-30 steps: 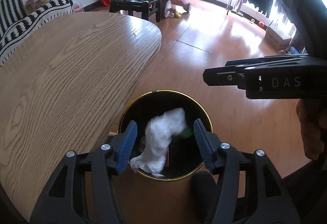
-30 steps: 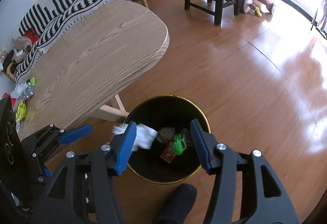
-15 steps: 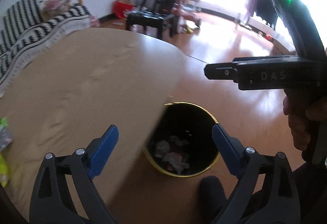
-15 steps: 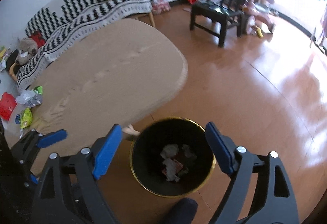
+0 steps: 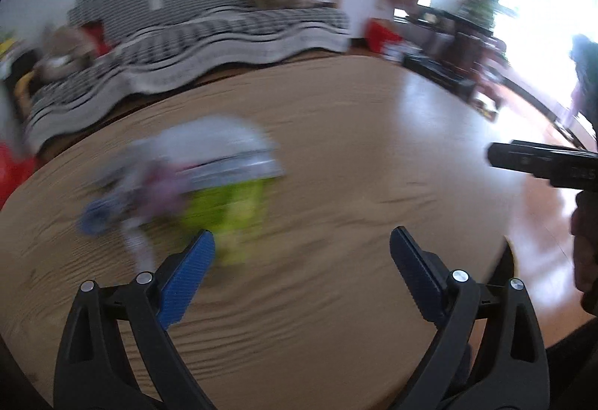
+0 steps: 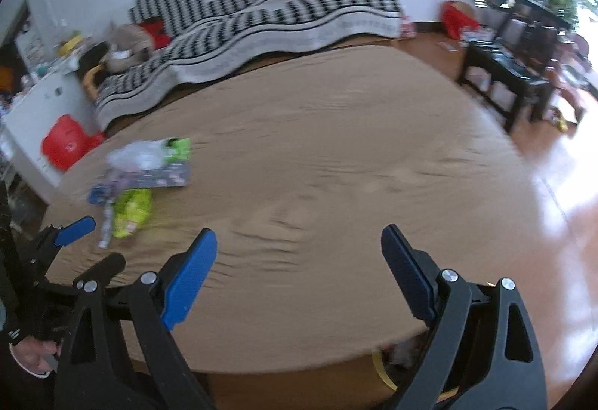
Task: Collect trash
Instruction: 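Grasp the white receipt strip with the left tool while the right tool grasps the yellow-green snack bag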
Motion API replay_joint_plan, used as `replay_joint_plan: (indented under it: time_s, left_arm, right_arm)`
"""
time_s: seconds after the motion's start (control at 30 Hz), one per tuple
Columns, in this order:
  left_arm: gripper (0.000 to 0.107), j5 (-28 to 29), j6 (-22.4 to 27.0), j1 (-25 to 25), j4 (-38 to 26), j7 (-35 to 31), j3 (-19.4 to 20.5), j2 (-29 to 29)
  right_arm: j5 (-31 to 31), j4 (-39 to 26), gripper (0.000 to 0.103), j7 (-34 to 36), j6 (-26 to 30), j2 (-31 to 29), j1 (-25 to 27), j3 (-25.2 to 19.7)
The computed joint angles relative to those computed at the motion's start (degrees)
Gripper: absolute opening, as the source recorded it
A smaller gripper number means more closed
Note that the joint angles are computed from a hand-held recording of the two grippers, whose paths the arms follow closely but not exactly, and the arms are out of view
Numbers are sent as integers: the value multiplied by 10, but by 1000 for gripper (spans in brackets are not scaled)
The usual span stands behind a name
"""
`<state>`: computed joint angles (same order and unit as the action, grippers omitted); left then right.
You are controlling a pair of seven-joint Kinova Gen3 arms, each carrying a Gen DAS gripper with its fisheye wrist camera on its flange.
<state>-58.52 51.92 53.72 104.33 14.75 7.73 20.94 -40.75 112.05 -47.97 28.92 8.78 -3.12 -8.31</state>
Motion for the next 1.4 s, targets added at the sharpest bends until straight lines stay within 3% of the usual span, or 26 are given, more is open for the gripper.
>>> replay_joint_plan:
  time_s: [0.17,0.33,0.7,0.77,0.9,0.97,1.07,1.1,1.13,1.4]
  left_arm:
    - [92,24,17,-28,89,58,0,-53]
    - [92,36,-5,-77,144,95,12,-70]
    - [92,24,-63,-131,139,68,-8,-31]
    - [89,20,-69,-129,138,67,-15,-25]
    - [75,19,-75,-122,137,63,-24,-14]
    - [64,11,-75,-114,139,69,-27,-15]
    - [36,15,-72,-112,135,60,-25,-17]
    - [19,20,-69,-114,132,52,-23,-18]
    - [10,25,-73,-116,132,50,-22,-20]
    - [10,43,-63,-112,125,43,-18,-37]
  right_arm:
    - [24,-34,86,-60,-17,44,-68,-36]
    - [3,-74,86,-64,4,105,-76,-85]
    - [30,-151,86,-140,17,200,-124,-117]
    - [35,-161,79,-148,19,213,-125,-125]
    - [13,-173,67,-132,26,237,-100,-161]
    - [-5,-176,54,-114,34,245,-84,-180]
    - [-10,-179,44,-110,47,244,-86,-175]
    - [-14,-177,42,-108,46,242,-85,-175]
    - [-19,-173,40,-103,46,239,-82,-175]
    - [-65,-135,35,-45,44,193,-50,-173]
